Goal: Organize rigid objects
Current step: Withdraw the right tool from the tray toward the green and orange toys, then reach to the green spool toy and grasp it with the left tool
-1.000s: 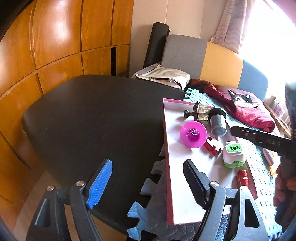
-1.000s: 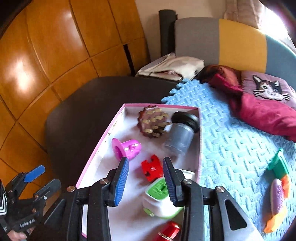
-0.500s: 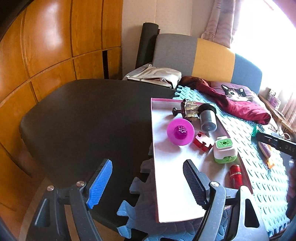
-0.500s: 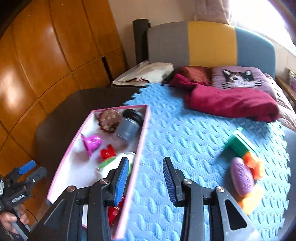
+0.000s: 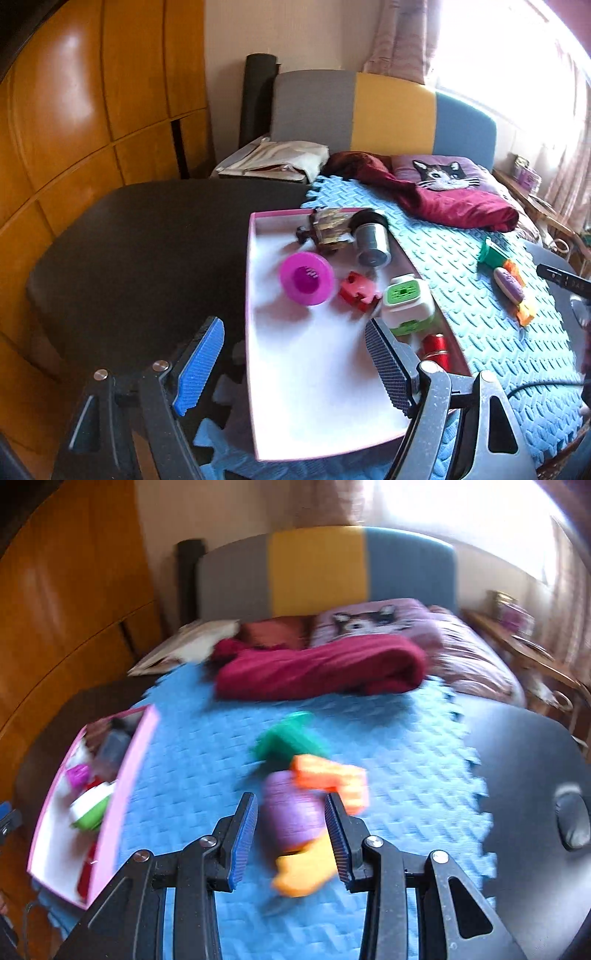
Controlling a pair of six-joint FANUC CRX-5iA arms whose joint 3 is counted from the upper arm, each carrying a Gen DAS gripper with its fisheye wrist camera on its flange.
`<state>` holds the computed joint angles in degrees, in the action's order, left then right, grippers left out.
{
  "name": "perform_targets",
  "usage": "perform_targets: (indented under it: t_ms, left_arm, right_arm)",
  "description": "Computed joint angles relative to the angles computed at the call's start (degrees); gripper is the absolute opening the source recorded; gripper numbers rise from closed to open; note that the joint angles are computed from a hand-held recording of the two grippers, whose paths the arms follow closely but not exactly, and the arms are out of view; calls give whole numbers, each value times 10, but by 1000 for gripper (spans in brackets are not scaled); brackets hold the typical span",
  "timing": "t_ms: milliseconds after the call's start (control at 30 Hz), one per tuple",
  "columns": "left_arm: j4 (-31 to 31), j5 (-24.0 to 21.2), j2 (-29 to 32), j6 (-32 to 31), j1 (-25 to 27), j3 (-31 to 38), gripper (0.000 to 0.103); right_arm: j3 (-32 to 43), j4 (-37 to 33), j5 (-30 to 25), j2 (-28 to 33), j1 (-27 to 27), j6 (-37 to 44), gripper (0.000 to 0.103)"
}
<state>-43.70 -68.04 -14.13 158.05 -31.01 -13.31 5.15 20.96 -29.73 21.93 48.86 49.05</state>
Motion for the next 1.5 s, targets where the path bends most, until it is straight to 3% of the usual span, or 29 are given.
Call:
perform_targets:
  t_ms: [100, 300, 633, 1067, 1200, 1367, 1500]
  left_arm:
    - [-1, 8, 17, -13, -3, 16, 80]
    - [13, 32, 55, -44, 0, 52, 80]
    - [35, 62, 111, -89, 2, 100, 80]
    - [141, 147, 193, -191, 49, 161, 80]
    - [206, 167, 234, -243, 72, 189, 80]
    - [226, 168, 283, -260, 75, 244, 92]
    - [215, 154, 333, -301, 65, 311, 96]
  right_arm:
    - [-16, 20, 6, 0, -19, -78, 38]
    - [-15, 33, -17, 2, -31, -131, 38]
    - [-9, 15, -19, 3, -31, -119, 38]
    - [-4, -13, -20, 1, -43, -138, 38]
    - [0, -31, -20, 1, -45, -131, 38]
    - [10, -58, -23, 2, -48, -110, 38]
    - [16, -76, -26, 3, -51, -102, 38]
